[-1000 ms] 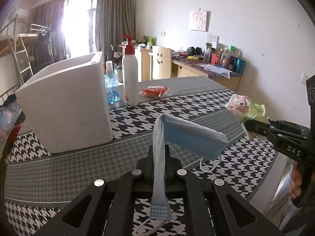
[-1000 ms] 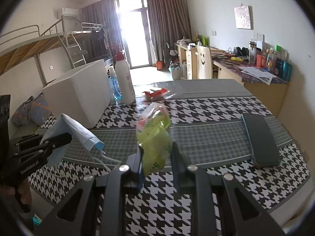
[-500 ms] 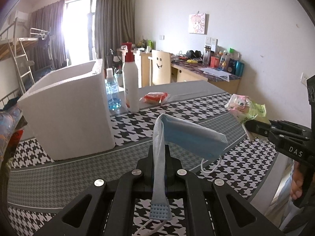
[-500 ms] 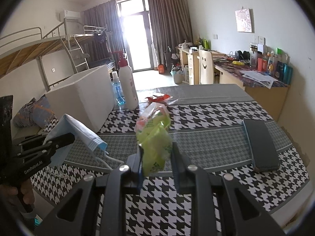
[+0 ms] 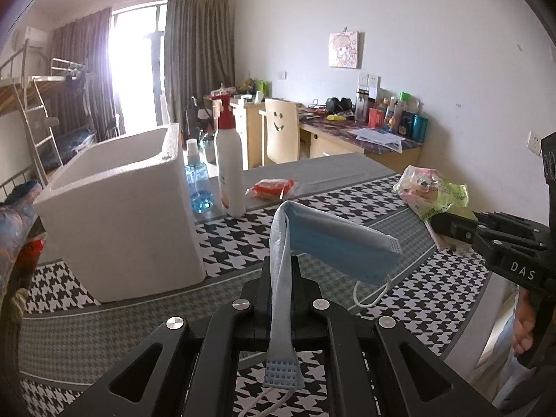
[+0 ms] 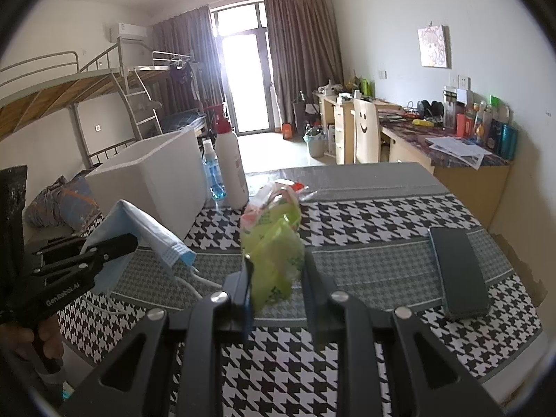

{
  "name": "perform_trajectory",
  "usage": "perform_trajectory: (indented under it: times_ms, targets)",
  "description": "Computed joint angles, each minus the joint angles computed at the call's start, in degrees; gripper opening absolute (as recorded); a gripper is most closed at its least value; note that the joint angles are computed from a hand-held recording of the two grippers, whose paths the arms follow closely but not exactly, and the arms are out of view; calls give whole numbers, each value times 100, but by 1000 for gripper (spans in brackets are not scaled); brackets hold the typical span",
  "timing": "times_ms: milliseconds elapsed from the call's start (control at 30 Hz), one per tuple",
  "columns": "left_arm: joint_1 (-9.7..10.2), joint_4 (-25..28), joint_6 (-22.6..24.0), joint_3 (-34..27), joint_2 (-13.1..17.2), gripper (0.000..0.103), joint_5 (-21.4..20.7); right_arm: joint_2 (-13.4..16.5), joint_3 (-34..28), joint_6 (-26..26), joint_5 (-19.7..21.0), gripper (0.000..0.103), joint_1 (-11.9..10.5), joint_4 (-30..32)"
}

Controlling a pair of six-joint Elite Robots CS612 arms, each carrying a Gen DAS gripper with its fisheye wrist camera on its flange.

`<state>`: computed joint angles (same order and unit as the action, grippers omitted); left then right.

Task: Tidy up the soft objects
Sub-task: 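Carry the face mask and plastic bag with both tools toward the foam box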

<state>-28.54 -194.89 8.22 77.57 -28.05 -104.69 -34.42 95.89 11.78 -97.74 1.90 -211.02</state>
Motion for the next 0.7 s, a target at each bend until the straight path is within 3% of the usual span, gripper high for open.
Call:
perform_trajectory:
  times_ms: [700]
  targets:
    - [47,-204,4,-158,-24,7,57,-3,-174,-244,121,28,-1,-209]
